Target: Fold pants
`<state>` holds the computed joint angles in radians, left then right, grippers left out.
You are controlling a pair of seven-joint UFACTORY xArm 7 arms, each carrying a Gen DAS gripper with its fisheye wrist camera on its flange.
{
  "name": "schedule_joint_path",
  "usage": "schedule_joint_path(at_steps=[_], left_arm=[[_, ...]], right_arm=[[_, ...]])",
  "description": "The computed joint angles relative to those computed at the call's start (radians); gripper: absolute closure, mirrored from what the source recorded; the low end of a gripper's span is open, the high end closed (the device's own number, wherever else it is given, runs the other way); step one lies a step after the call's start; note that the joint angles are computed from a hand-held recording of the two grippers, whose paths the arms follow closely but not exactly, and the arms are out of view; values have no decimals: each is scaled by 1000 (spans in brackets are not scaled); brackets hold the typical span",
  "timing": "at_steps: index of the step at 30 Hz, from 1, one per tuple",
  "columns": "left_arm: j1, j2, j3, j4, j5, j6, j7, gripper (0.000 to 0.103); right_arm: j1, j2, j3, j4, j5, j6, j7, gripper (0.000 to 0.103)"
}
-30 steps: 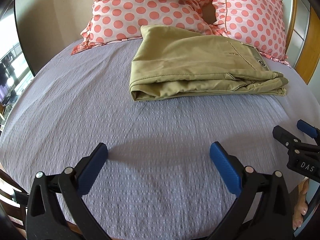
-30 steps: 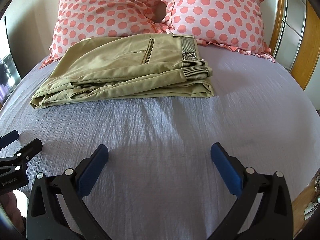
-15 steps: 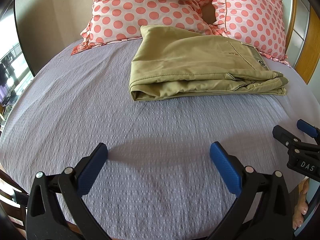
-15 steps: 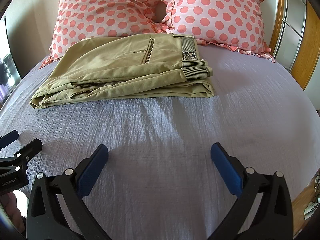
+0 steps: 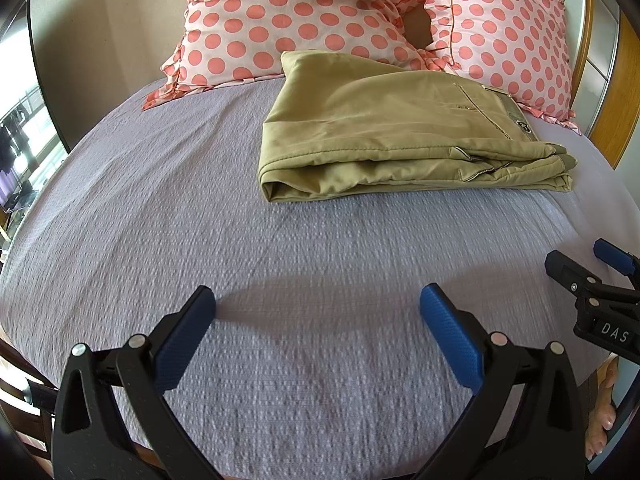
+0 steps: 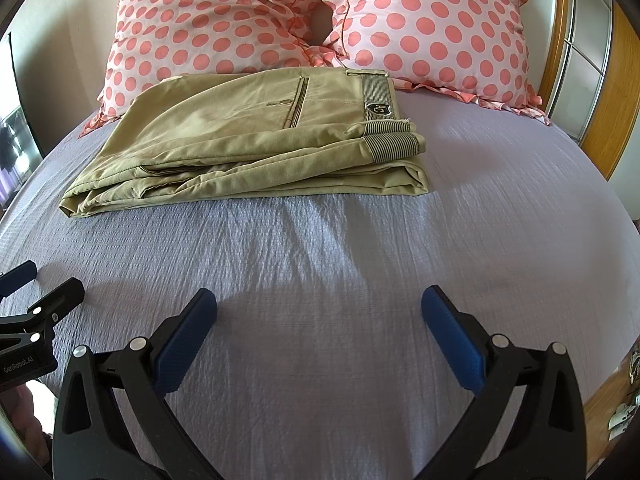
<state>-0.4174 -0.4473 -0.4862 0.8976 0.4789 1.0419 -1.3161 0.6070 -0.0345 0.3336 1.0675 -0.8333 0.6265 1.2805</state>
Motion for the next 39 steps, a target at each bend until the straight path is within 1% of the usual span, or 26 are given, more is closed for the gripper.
schedule_joint_path(at_steps=[11,22,39], left_arm=[[-2,0,3,-2,-1,-2,2,2],[-5,23,25,23,-43,16,32,2],[-7,26,29,24,-45,16,33,2]], right_arm=[[-3,-4,0,-4,5,-5,-8,1],[-4,-3,0,-2,6,-4,-9,1],[-4,-2,0,-2,5,-5,-9,1]])
